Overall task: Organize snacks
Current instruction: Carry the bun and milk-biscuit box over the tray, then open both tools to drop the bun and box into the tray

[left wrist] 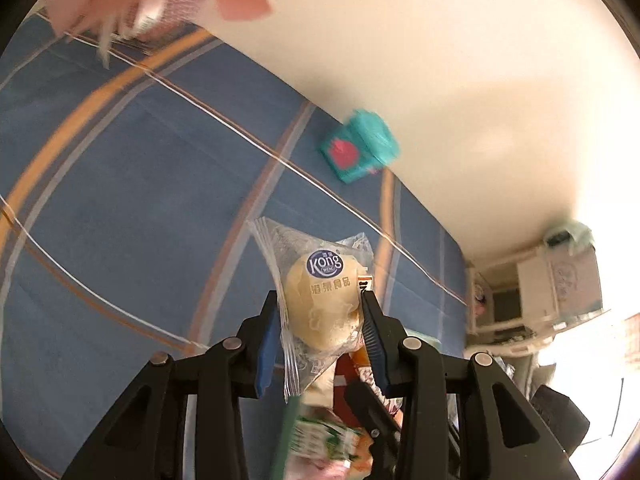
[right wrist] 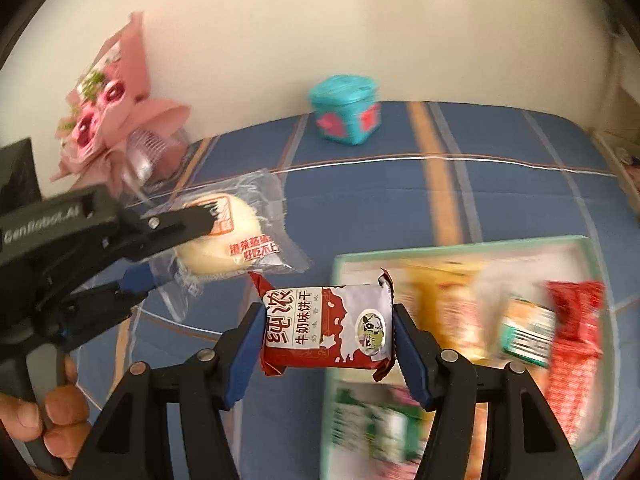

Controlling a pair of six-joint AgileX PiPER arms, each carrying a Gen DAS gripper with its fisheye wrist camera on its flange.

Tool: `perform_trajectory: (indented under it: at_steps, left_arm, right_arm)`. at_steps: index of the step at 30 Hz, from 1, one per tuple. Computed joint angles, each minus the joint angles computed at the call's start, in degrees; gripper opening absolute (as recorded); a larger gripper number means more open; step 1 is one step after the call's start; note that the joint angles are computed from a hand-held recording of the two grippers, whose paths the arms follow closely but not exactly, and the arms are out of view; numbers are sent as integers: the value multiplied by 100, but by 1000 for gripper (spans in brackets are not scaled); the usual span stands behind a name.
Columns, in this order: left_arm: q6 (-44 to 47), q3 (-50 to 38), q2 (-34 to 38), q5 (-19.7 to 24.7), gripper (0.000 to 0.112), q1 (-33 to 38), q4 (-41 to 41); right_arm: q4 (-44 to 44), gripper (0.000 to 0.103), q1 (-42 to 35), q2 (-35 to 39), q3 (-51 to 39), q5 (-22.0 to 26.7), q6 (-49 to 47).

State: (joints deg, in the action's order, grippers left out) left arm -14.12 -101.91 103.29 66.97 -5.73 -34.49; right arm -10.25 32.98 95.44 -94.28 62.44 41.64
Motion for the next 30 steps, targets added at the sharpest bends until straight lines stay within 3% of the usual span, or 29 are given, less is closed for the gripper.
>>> perform_trajectory:
  at_steps: [5,10,21,24,26,27,30]
  left_arm:
    - [-23,208,-12,-165,40,-550,-107]
    - [39,329,168,-357,36,-1040,-217]
    - [-260,582,166,-292,34,-1264,461]
    - [-114,702,-76,-286,48,-1149,382]
    - [-155,790,-278,-308,62,-1131,554]
    - [-211,827,-374,-303,63,-1141,709]
    - [-802,789,-638,-91,80,-1398,1964]
  right_arm:
    - [-196,65,-506,-799,844,118,91]
    - [-56,65,-1209,-1110,1359,126,-92]
    - [184,68,-1525,-1163,1803,42,-174]
    - [34,81,-1409,-1334,1940,-18,15]
    - [0,81,-1319,-1487,2017,-34,131]
    - [-38,81,-1262,-1539,2036,-24,191]
    - [-264,82,-908,-1749,2120,99,416]
